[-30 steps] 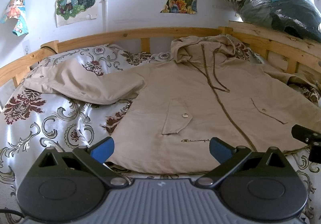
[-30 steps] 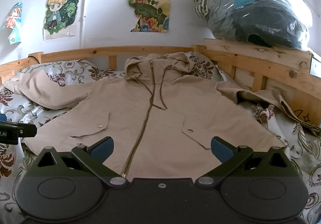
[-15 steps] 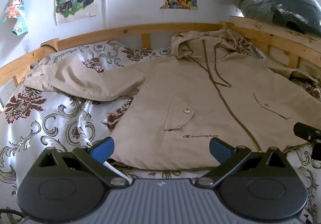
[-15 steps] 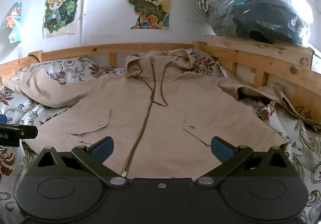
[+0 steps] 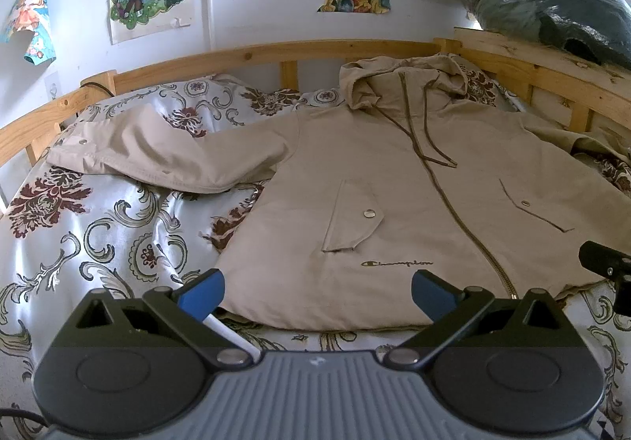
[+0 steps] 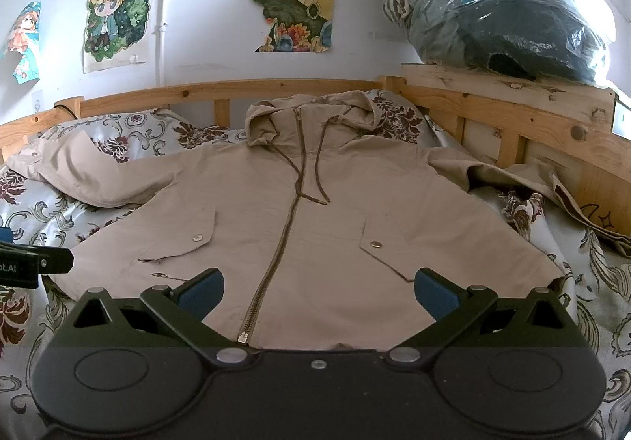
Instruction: Fold large clothes
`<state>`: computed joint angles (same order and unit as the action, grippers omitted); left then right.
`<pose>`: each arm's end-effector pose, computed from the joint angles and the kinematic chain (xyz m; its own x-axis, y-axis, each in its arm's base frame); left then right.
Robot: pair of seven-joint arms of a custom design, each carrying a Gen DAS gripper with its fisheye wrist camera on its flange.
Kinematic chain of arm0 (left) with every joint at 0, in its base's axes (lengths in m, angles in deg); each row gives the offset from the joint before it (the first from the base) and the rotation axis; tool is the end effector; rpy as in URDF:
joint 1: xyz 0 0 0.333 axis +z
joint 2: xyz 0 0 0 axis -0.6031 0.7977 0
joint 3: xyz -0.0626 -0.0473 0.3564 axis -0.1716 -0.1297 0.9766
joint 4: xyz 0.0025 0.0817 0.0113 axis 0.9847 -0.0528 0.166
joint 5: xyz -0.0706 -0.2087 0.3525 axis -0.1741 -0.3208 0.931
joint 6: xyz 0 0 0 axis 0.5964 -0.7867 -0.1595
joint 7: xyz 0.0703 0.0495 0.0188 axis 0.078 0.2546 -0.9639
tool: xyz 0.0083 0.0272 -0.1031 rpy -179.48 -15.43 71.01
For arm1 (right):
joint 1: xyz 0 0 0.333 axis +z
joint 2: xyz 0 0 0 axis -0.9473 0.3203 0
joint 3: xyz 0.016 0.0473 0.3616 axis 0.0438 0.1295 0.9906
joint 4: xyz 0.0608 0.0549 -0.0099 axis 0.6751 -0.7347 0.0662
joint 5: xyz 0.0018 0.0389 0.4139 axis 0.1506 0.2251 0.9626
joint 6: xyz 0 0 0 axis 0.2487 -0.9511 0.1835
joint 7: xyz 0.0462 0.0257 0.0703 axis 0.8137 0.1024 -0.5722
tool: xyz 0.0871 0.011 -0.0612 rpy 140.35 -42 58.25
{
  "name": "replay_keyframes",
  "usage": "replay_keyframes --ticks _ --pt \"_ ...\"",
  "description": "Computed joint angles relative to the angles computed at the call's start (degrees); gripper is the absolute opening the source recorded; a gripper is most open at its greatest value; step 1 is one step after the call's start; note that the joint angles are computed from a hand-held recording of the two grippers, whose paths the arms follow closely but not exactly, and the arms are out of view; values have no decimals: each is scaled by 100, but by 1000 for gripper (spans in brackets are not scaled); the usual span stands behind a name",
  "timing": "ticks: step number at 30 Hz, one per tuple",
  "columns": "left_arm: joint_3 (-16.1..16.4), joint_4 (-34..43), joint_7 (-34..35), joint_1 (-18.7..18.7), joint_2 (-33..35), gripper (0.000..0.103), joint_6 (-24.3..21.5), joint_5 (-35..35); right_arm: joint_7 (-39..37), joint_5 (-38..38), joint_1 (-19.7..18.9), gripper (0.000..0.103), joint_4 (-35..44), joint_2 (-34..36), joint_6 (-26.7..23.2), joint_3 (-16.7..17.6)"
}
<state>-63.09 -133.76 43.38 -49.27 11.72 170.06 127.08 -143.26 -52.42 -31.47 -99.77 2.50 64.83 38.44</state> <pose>0.5090 -0.2915 0.4992 -0.1200 -0.9913 -0.0541 -0.5624 0.1128 -0.8192 0.4538 0.4829 0.4877 -0.0828 -0.9962 0.0269 -0.4387 0.0122 -0.8985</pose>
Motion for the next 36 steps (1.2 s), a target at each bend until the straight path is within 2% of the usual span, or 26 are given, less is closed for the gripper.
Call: replay_keyframes --ticks 5,6,8,10,12,14,18,21,23,26,27,30,31,33,35,36 --pt "-14 4 316 -23 21 102 -113 -360 14 -34 3 102 -3 -2 -8 -5" --pt "-31 21 568 -47 46 102 -255 -585 8 -52 2 102 -4 4 -21 -8" --pt "-102 131 1557 -147 160 102 -851 -1473 -192 153 -25 102 51 44 -31 -3" --pt "-132 280 2395 -215 292 102 -1308 -2298 -712 821 -135 102 135 117 143 13" --pt "-109 281 2793 -221 328 102 -1281 -2833 -970 1238 -194 102 111 127 309 -2" --pt "-86 264 2970 -222 326 102 -1220 -3127 -884 1232 -168 102 24 83 314 -42" --pt "-83 350 3349 -240 382 102 -1249 -3508 -745 826 -106 102 -158 -62 -35 -81" --pt "-113 592 3971 -243 514 102 -1370 -3914 -794 549 -168 102 -303 -203 -367 -97" --pt "-65 715 3973 -265 573 102 -1185 -3698 -865 444 -244 102 -375 -316 -706 -101" --pt "134 836 2977 -338 674 102 -537 -2384 -865 214 -361 102 -452 -457 -1358 -94" --pt "168 967 2838 -348 784 102 -396 -2095 -901 137 -418 102 -492 -509 -1474 -96" --pt "179 1515 3115 -381 1274 102 -256 -1956 -1050 -73 -599 102 -488 -532 -1880 -119" --pt "249 1711 2993 -451 1455 102 -199 -1808 -1082 -173 -668 102 -502 -533 -1906 -142" --pt "506 1976 2257 -677 1703 102 -107 -1293 -1229 -303 -827 102 -556 -553 -1711 -191" --pt "731 2012 1427 -797 1831 102 187 -796 -1507 -101 -1008 92 -496 -513 -1448 -249" --pt "838 1962 1031 -836 1839 102 347 -495 -1587 -22 -1071 90 -474 -493 -1417 -272"
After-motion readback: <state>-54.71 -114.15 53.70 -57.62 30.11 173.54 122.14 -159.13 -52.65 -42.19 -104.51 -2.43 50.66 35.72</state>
